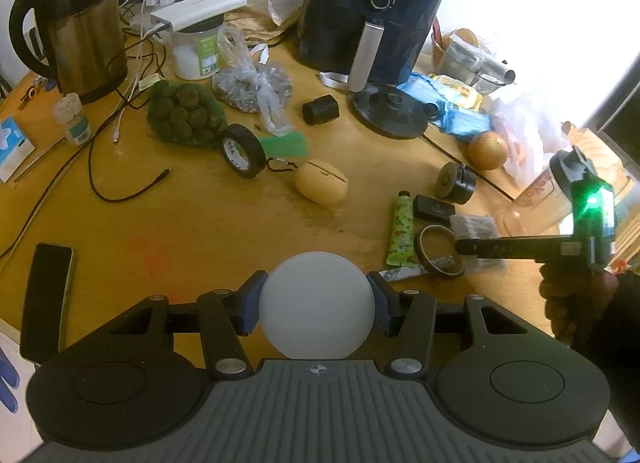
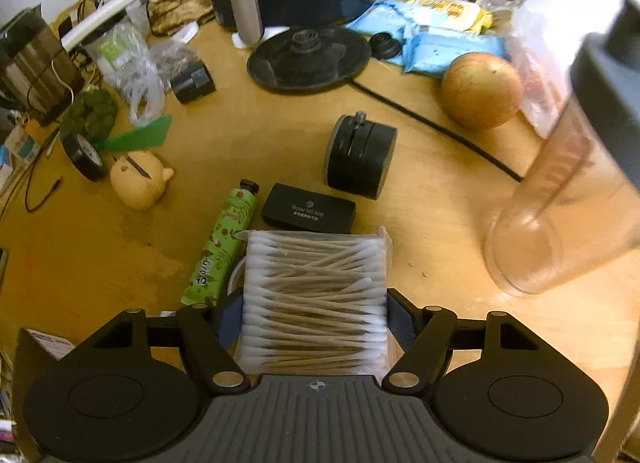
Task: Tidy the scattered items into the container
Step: 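Grasp the bag of cotton swabs with the right gripper while the left holds the jar, then carry the cotton swab bag into the cardboard box and open the right gripper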
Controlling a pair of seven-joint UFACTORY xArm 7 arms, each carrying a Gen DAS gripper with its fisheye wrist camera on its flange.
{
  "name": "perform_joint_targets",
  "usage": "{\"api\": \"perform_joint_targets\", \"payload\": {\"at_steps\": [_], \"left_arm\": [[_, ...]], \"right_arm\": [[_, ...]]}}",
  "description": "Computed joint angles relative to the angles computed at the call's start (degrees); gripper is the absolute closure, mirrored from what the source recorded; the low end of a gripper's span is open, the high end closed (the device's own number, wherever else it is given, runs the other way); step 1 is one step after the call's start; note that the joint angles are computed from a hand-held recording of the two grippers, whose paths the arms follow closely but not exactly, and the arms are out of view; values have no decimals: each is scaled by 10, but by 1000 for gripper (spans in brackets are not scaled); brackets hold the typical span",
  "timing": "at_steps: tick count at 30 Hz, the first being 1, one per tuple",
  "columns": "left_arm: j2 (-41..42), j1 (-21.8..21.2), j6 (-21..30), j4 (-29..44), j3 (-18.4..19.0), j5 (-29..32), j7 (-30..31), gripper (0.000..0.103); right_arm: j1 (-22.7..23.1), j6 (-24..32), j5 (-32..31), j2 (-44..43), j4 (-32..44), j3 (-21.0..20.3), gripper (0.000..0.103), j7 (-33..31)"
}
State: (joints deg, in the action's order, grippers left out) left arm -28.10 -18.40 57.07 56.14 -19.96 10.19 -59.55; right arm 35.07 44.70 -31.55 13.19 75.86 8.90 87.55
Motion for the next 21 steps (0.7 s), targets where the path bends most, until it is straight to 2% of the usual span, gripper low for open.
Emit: {"api": "perform_joint_targets", "payload": {"at_steps": [7,21], "left_arm": [[2,-3,-1,3,-2,1,0,51],[22,-15,-14,13,-1,-2,15,51]], "right_arm": [[22,52,-29,-35,-1,15,29,73],[37,94,-76,-84,13,62,29,172]]}}
